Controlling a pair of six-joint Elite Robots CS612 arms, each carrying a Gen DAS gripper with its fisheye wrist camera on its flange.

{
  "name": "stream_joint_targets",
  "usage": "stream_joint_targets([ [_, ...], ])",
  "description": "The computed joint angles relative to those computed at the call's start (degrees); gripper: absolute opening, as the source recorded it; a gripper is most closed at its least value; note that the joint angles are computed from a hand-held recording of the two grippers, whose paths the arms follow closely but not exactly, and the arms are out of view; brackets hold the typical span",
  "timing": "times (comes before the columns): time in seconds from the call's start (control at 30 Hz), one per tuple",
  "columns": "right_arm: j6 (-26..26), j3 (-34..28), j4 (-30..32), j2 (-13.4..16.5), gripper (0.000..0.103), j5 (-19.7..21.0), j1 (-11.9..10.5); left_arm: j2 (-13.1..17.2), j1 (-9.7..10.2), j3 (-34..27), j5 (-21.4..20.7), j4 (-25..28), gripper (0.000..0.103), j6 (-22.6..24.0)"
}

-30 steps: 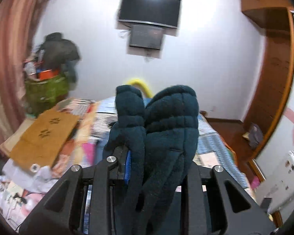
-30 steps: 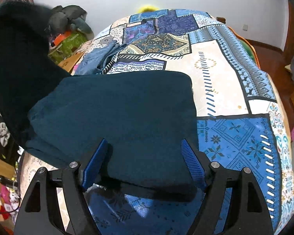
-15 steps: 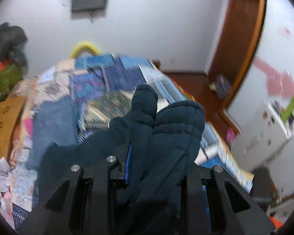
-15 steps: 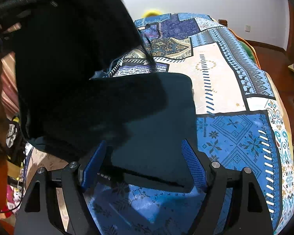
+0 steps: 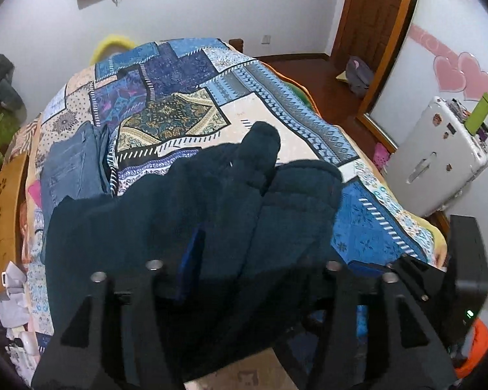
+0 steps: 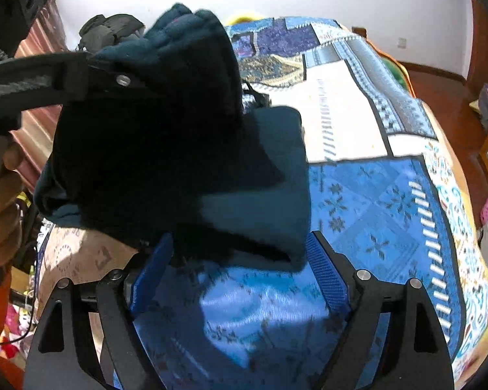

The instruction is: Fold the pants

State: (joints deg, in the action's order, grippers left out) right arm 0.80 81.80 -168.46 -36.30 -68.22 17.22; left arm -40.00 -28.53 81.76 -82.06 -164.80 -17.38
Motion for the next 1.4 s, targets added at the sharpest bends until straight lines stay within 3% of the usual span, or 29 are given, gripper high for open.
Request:
stream_joint_targets([
  [0.03,0.1,0.1,0.1,-0.1,0.081,0.1,0.0,-0.4,0.06,0.6,-1.0,-0.5,0.071,0.0],
  [0.13,-0.2,0.7,0.0,-0.3,0.081,0.0,0.0,-1.4,0.14,2.2,-2.3,-2.3,0.076,0.9],
  [0.23,-0.6,1.0,0.0,-0.6,0.081,-0.2,0.2,-2.7,0.25,4.3,-0.9,-6.5,0.094,1.0],
  [0.37,-0.5,1.0,0.1,-0.7,0.084,-0.3,0.4,-3.9,1.08,5.9,2.7,-10.2,0.096,-0.7],
  [0.5,0.0,0.7,0.2,-0.6,0.084,-0.6,0.6,-4.1,2.15,6.1,9.7,-11.1,0.097,-1.0],
  [0.7,0.4,0.5,0.4,-0.7,0.084,-0.8,0.4,-2.0,5.76,1.4,13.6,-2.5,0.097,-3.4],
  [0.8,0.3,0.4,0.6,-0.8,0.084,-1.4,0.4,0.4,7.72,-2.8,13.5,3.7,0.097,-3.1],
  [0.97,0.6,-0.4,1.6,-0.6,0.084,-2.3,0.7,4.7,9.29,-9.1,15.7,13.3,0.097,-1.7],
  [1.03,0.5,-0.6,1.8,-0.6,0.084,-3.1,0.9,6.4,9.87,-11.3,15.1,17.5,0.097,-1.6],
  [1.13,0.3,-1.0,2.3,-0.5,0.084,-3.7,1.0,8.5,10.82,-13.3,11.0,23.1,0.099,-1.4],
  [1.23,0.1,-1.1,2.5,-0.6,0.084,-4.0,1.1,8.0,11.13,-9.8,10.2,17.2,0.103,-3.3],
  [1.4,-0.2,-1.1,1.9,-0.7,0.084,-4.0,1.1,5.3,11.62,-3.9,9.0,13.3,0.103,-5.3],
])
